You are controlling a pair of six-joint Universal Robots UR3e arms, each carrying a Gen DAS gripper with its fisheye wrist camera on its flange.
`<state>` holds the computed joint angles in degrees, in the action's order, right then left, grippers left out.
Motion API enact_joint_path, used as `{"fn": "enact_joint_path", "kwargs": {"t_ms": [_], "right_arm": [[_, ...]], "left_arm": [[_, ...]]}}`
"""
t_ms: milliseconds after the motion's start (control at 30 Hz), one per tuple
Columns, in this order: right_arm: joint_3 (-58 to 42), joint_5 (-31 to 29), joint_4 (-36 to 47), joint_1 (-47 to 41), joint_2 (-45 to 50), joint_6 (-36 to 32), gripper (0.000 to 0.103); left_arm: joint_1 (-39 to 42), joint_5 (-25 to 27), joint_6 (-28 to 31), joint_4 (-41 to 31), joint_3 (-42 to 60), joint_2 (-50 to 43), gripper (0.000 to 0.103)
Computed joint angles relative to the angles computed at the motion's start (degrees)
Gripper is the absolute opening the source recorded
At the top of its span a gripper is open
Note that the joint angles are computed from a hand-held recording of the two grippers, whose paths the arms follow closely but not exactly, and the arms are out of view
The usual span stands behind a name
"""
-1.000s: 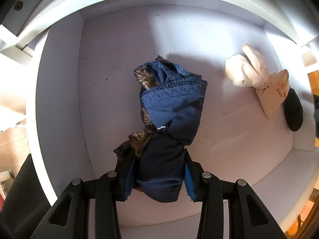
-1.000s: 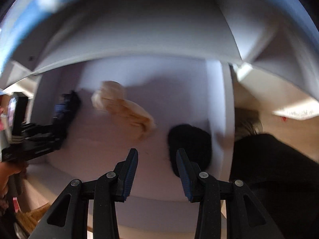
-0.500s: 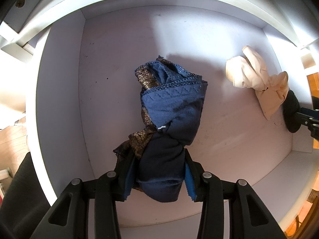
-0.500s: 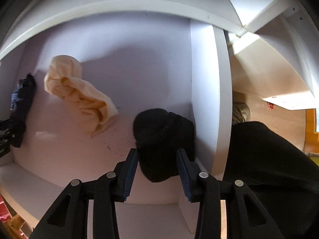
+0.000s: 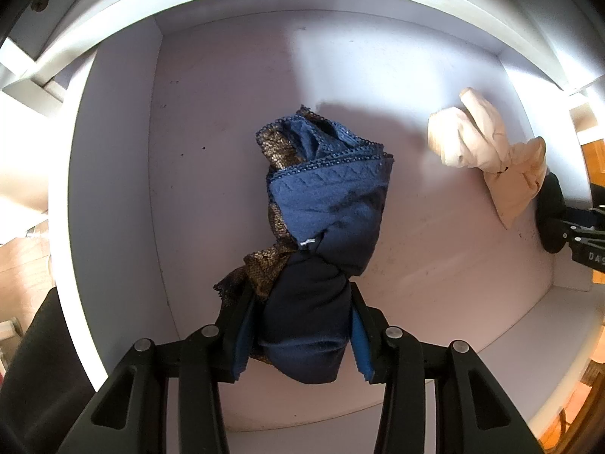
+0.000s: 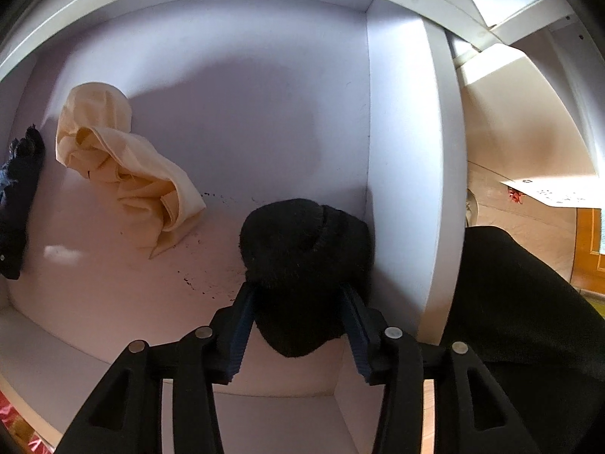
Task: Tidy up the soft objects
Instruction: 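Lift the dark blue cloth out of the compartment with the left gripper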
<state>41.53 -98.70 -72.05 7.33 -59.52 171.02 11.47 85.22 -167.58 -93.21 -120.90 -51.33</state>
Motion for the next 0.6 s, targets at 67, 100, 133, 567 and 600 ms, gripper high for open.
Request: {"fn": "enact_joint_path", "kwargs": {"t_ms": [67,100,133,567,600], "right_arm": [[0.1,-0.7,0.0,0.4,0.1,-0.9,0.048],[0.2,-0.9,0.0,0.5,0.0,-1.2,0.048],[0.3,-0.8,0.0,0.5,-0.1,-1.3,0.047],[-3.5,2.4,2.9,-1.0,0.7,-0.6,0.048],[-4.1,2.2,3.2,-0.9,1.1,-0.8,0.049]], "left_arm": [[0.2,-0.1,0.3,-0.2,-0.1,0.2,0.044],[0.3,-0.1,0.4,-0.3,-0.1,0.4,0.045],[0.3,0.0,0.4,-0.2,-0.2,0.4,0.045],[-0.2,-0.3,-0.4,0.3,0.0,-0.2,0.046],[-0.2,-0.4,-0.5,0.3,0.0,-0.2,0.046]]}}
